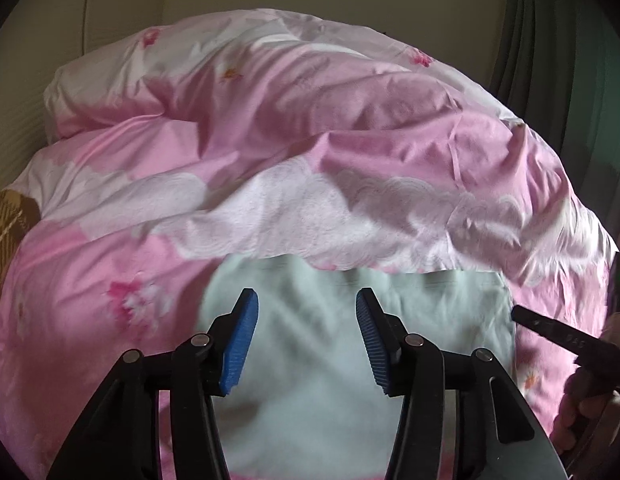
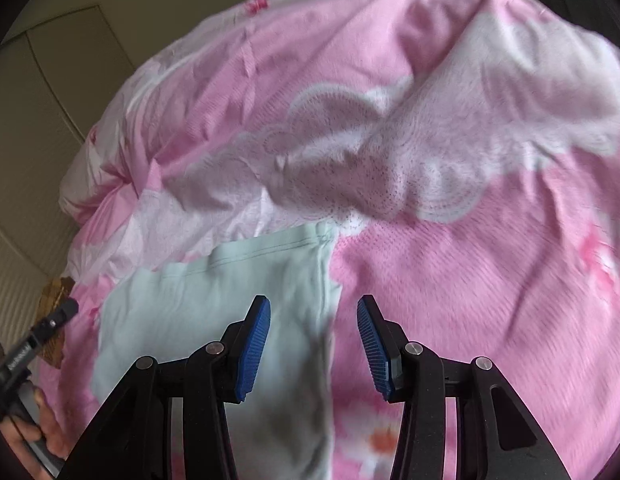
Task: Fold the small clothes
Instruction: 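Move the right gripper to the end of the folded shirt, then grasp the shirt end with the right gripper and fold it over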
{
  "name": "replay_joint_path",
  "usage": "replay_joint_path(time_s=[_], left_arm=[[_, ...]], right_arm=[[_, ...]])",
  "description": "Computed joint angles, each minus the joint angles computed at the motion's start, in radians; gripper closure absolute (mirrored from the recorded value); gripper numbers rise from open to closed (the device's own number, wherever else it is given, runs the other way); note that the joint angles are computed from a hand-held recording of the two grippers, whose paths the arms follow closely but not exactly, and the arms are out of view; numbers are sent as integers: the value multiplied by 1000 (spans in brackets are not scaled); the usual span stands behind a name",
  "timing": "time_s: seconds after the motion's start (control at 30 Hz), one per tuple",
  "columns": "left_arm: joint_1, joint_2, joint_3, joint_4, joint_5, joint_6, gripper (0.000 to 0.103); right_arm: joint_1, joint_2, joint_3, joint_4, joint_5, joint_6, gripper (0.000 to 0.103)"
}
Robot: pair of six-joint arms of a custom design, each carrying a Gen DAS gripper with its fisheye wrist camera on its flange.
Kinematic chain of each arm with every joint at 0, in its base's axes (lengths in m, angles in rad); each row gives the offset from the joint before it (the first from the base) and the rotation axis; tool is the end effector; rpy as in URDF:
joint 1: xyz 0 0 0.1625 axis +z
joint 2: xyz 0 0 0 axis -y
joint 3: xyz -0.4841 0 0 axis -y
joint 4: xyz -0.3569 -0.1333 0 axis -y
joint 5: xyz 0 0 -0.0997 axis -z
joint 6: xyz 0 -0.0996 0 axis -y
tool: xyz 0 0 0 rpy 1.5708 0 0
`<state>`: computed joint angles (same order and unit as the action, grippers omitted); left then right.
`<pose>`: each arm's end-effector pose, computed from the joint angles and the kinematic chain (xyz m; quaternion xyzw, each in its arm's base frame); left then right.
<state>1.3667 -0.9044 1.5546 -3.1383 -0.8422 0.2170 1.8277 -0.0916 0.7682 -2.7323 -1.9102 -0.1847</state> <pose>0.0530 -0.7288 0.3610 0.0208 0.8523 -0.4116 0.3221 0.3236 -0.8376 -0.0533 0.1700 -0.9425 0.2424 0.1553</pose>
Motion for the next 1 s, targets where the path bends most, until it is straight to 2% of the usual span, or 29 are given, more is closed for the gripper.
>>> replay_joint_path(time_s=[0.2, 0.3, 0.37, 0.43, 0.5, 0.53, 0.67, 0.8, 0.93, 1.0], left_arm=[[0, 13, 1, -3, 7, 21, 53], [3, 5, 14, 8, 7, 12, 53], [6, -1, 23, 13, 9, 12, 53], [5, -4, 32, 5, 14, 20, 53], [6, -10, 39, 9, 17, 19, 53], [7, -16, 43, 12, 14, 17, 53], [9, -38, 53, 6, 7, 26, 53], [12, -64, 67, -13, 5, 40, 53], [24, -111, 91, -14, -9, 44, 52], [32, -135, 100, -1, -20, 34, 51]], right_arm=[[-38, 43, -108, 158, 104, 18, 57], [-61, 61, -155, 238, 202, 13, 56], [-76, 64, -157, 248, 256, 23, 57], [-91, 65, -157, 255, 321, 43, 66], [-97, 76, -178, 282, 345, 61, 89], [-97, 80, -185, 295, 351, 70, 89], [-73, 62, -129, 218, 316, 58, 91], [-28, 55, -120, 182, 237, 49, 91], [28, 75, -182, 227, 162, 73, 91], [59, 99, -253, 296, 129, 85, 91]])
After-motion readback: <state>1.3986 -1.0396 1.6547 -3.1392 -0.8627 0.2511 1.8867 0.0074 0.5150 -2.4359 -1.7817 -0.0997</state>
